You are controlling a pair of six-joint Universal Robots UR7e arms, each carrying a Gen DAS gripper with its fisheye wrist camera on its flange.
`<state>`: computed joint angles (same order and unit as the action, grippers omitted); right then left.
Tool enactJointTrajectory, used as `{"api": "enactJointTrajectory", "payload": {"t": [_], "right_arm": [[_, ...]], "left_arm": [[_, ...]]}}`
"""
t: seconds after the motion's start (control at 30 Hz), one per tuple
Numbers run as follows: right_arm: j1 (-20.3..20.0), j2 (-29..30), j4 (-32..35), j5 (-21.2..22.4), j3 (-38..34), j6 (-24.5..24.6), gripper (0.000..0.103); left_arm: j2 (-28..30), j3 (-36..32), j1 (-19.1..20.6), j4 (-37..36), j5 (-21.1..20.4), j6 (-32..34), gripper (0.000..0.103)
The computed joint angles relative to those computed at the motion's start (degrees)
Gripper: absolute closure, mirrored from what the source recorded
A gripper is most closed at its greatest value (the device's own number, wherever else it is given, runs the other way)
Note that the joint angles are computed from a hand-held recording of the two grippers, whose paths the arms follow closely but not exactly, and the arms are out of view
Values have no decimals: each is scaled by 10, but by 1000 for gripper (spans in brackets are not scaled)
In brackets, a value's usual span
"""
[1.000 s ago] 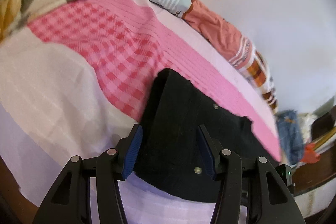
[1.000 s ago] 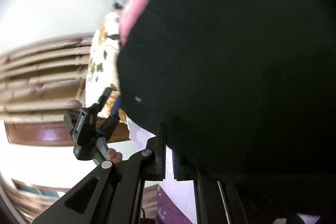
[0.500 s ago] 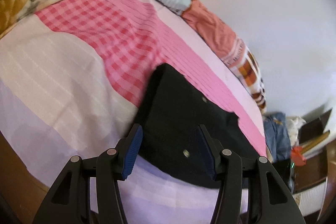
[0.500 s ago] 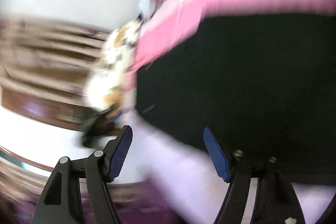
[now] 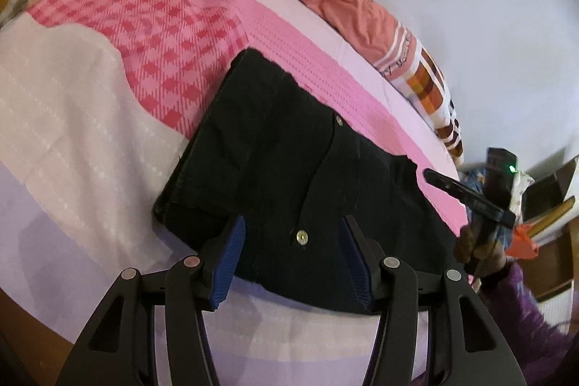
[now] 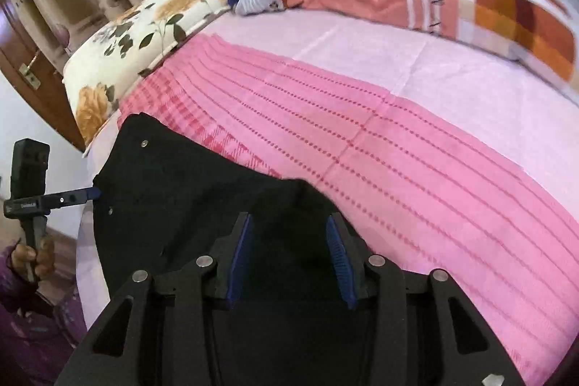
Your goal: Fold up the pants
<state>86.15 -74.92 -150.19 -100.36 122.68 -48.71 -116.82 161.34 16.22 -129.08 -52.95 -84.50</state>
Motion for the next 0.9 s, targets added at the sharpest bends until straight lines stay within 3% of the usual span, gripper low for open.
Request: {"api": "enactJointTrajectory", "payload": {"t": [0.17, 0.23, 0.4, 0.53, 0.67, 0.73, 0.77, 0.9], "right_arm": [[6, 41, 85, -14, -42, -10, 64], [16, 51, 52, -38, -32, -30, 89], [18, 54, -4, -30, -16, -45, 94], [-6, 58, -12, 13, -28, -7, 95], [-37, 57, -4, 75, -32, 25, 96], [-64, 55, 52, 125, -48, 48, 92], [-68, 55, 59, 128, -53, 59, 84], [-60, 50, 51, 120, -48, 65, 77]], "left_arm": [[21, -7, 1, 4, 5, 4, 48], [13, -5, 1, 6, 5, 0, 48], [12, -4, -5, 8, 21, -20, 48], [-6, -15, -26, 83, 57, -67, 45], [-6, -8, -6, 61, 54, -60, 45], [3, -8, -5, 61, 53, -55, 45], [13, -11, -1, 58, 52, -45, 45], [7, -17, 8, 65, 55, -33, 45]]}}
